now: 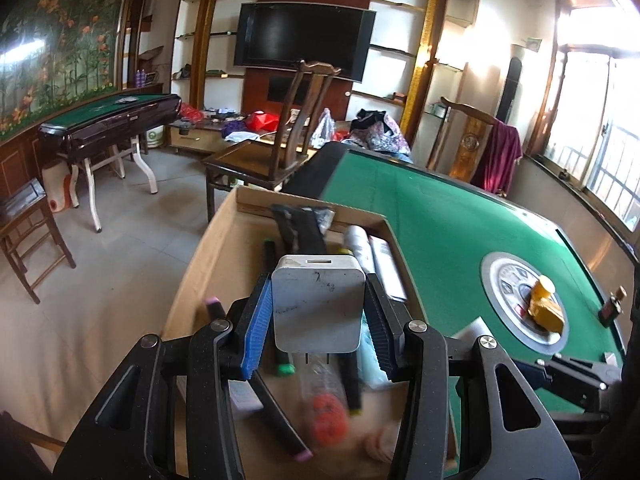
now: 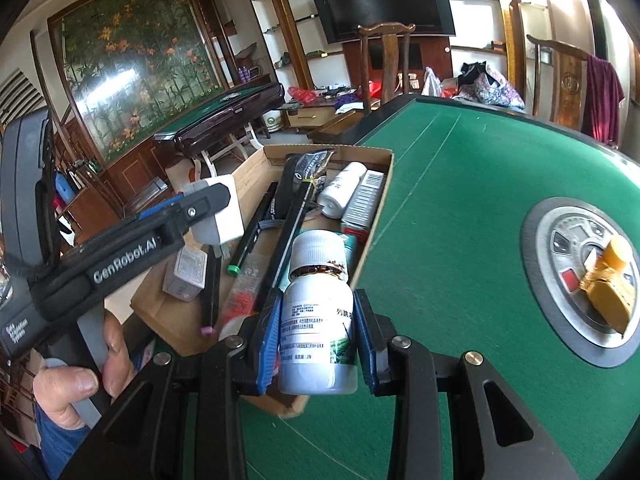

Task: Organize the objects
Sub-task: 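Lower the held charger and bottle into the cardboard box with both tools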

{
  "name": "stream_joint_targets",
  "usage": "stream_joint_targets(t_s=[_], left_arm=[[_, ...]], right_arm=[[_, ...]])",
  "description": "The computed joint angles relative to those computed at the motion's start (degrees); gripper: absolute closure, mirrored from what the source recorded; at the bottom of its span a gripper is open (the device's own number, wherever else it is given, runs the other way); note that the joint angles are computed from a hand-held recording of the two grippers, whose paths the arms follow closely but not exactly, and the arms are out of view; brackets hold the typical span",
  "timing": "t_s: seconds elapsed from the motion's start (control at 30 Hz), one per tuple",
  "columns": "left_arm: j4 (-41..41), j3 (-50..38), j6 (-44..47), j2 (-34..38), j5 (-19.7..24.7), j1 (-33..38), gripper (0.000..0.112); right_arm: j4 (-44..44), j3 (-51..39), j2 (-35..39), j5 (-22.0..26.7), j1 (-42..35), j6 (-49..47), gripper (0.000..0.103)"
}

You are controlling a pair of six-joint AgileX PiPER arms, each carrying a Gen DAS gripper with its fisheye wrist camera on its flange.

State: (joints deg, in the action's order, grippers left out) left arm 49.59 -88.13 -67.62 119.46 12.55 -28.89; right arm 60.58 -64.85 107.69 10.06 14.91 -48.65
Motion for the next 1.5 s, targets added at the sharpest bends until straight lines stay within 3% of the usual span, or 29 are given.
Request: stream_joint_targets(t_s=[0.27, 0.4, 0.53, 0.63, 0.93, 1.5], left_arm=[[-28.7, -11.9, 28.9, 6.1, 4.1, 3.6, 0.067], [-38.3, -15.5, 37.3, 8.9, 5.7, 5.1, 0.067], [-43.0, -15.8, 41.0, 9.9, 5.9, 5.8, 0.067], [-40.3, -15.6, 38.1, 10.1, 5.8, 5.7, 0.067], [-18.3, -15.1, 17.8, 10.3, 8.5, 3.5, 0.067], [-9.8, -14.8, 9.6, 10.7, 10.3, 2.7, 0.067]], right_arm=[[-27.9, -11.0, 4.9, 4.1, 0.8, 28.5, 0.069], [-38.9, -18.0, 8.4, 7.2, 1.3, 39.8, 0.069], [-46.7, -26.0, 13.1, 11.1, 2.3, 47.1, 0.069], [-49.4, -30.8, 16.4, 13.2, 2.7, 49.8, 0.069], [-50.8, -37.9, 22.4, 16.8, 2.7, 51.3, 0.069], [-51.8, -41.1, 24.8, 17.7, 3.2, 51.0, 0.069]])
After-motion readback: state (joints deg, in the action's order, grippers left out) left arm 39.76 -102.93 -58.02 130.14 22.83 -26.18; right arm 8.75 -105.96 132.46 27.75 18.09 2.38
